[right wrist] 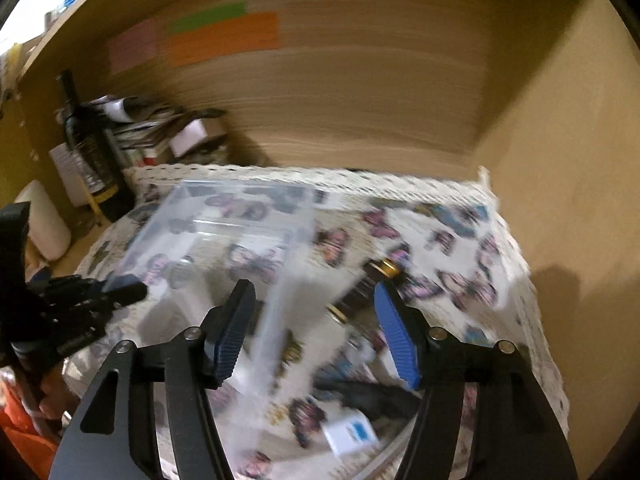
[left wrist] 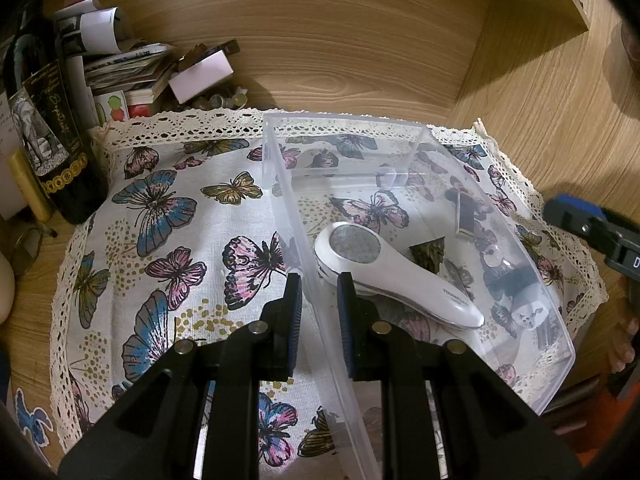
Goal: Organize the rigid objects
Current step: 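Grasp the silver metal cylinder from the pile with the right tool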
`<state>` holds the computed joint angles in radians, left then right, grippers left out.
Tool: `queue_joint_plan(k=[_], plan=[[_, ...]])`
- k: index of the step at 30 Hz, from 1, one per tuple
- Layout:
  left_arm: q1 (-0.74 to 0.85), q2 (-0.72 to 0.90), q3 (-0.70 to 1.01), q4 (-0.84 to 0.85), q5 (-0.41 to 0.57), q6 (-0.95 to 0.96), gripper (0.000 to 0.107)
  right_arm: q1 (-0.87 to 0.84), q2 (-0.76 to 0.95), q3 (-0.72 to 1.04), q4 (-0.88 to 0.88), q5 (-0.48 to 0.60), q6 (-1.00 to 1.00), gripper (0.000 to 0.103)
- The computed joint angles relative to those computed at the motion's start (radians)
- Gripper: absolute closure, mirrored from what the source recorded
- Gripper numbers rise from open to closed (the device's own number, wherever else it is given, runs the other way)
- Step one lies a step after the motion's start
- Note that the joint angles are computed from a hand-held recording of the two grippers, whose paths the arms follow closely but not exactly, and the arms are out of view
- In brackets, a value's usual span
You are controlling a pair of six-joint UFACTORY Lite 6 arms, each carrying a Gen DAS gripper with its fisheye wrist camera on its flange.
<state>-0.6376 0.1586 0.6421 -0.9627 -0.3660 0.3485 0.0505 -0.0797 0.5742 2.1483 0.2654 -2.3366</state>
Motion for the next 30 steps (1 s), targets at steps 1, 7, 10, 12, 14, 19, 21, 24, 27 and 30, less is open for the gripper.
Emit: queue_joint_plan(k=[1, 7, 10, 12, 14, 19, 21, 24, 27, 30], plan=[[0.0, 0.0, 0.0, 0.0, 0.0, 0.0, 0.089, -0.032, -0.006, -0.012, -0.049, 0.011, 0.051, 0.043], [0.003, 0.003, 0.005, -0.005, 0.004, 0.016, 0.089, -0.15, -0.037, -0.099, 0.069, -0.003, -0.061, 0.043], [0.0, 0.007, 0.009, -0.019, 0.003, 0.038, 0.089, -0.166, -0.02, -0.127, 0.306, -0.018, -0.287, 0.043], [-0.001, 0.009, 0.011, -0.025, 0.003, 0.048, 0.089, -0.174, 0.003, -0.142, 0.421, -0.01, -0.394, 0.043], [-0.002, 0.01, 0.014, -0.027, 0.003, 0.053, 0.089, -0.181, 0.019, -0.162, 0.513, 0.003, -0.479, 0.043], [-0.006, 0.02, 0.023, -0.038, 0.001, 0.066, 0.089, -0.233, 0.084, -0.178, 0.45, 0.031, -0.406, 0.043], [-0.014, 0.023, 0.025, -0.053, -0.006, 0.079, 0.089, -0.231, 0.121, -0.173, 0.463, 0.036, -0.413, 0.043], [-0.016, 0.023, 0.024, -0.051, -0.008, 0.075, 0.089, -0.187, 0.143, -0.188, 0.678, 0.054, -0.611, 0.044], [-0.019, 0.024, 0.021, -0.044, -0.012, 0.063, 0.089, -0.156, 0.154, -0.195, 0.805, 0.081, -0.735, 0.057], [-0.016, 0.022, 0.02, -0.035, -0.008, 0.055, 0.089, -0.163, 0.171, -0.181, 0.82, 0.099, -0.735, 0.076]])
